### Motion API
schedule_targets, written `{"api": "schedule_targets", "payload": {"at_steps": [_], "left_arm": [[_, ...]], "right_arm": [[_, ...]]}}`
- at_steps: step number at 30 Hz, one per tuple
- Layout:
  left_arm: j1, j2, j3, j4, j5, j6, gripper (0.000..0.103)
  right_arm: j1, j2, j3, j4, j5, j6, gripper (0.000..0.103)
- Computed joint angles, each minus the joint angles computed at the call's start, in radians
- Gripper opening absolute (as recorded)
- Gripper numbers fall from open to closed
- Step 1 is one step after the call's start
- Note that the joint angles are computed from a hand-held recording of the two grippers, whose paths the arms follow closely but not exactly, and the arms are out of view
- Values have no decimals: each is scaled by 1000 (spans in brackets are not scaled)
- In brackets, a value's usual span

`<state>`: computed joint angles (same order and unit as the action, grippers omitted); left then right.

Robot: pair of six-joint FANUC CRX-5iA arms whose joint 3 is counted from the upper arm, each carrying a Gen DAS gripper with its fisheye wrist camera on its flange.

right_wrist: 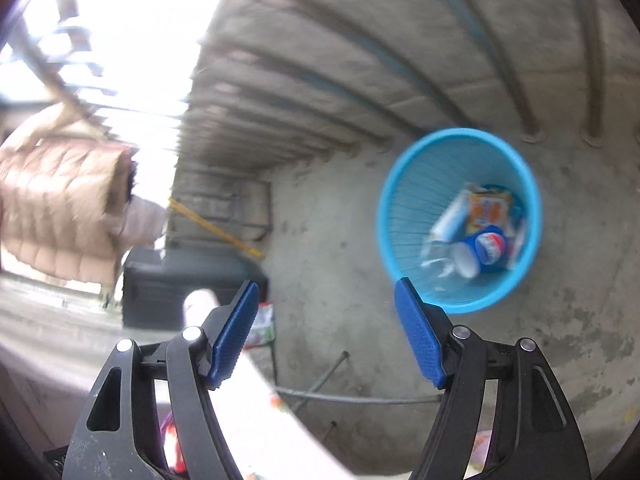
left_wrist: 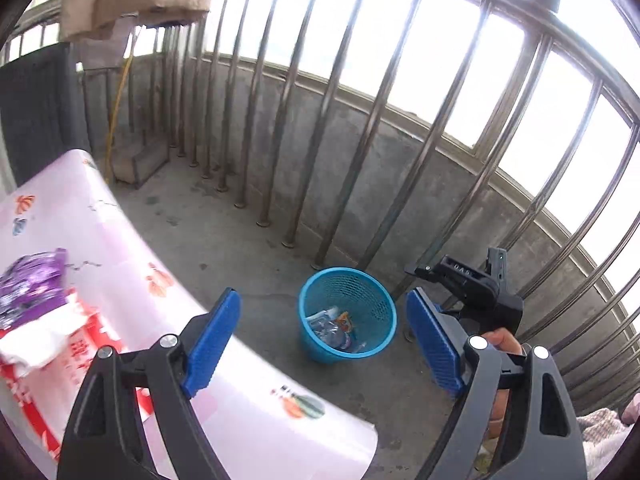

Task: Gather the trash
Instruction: 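Return both tools to the table toward the purple snack bag, then close the right tool on the purple snack bag and lift it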

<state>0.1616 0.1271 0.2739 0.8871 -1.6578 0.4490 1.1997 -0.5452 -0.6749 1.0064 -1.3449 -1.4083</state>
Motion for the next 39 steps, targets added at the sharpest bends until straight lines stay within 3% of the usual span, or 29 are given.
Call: {"api": "schedule_targets", "payload": {"at_steps": [2, 7, 10, 13, 17, 23, 29, 34, 35, 39], "left_arm": [[91, -10, -14, 51, -4, -18, 83], [295, -24, -66, 110, 101, -18, 83], [377, 16, -44, 91, 138, 48, 80], [427, 62, -17, 59, 169, 126, 74], [463, 116, 3, 55, 189, 197, 64], [458, 181, 32, 40, 188, 257, 47], [444, 243, 78, 23, 172, 323, 35], [454, 255, 85, 32, 168, 339, 32], [456, 258, 87, 32, 169, 341, 32], [467, 259, 83, 27, 169, 350, 31]], "right_arm": [[-96, 36, 41, 23, 147, 118, 68], [-300, 176, 203, -1, 499, 449, 68], [-368, 290, 352, -108, 650, 679, 68], [-408, 426, 545, -327, 715, 979, 70], [-450, 588, 810, -588, 688, 1328, 73], [-530, 843, 1222, -887, 484, 1687, 74], [-590, 1047, 1555, -1203, 237, 1912, 73], [-564, 1068, 1574, -1287, 172, 1963, 49], [-554, 1055, 1547, -1290, 185, 1965, 43], [-517, 998, 1441, -1279, 259, 1941, 35]]}}
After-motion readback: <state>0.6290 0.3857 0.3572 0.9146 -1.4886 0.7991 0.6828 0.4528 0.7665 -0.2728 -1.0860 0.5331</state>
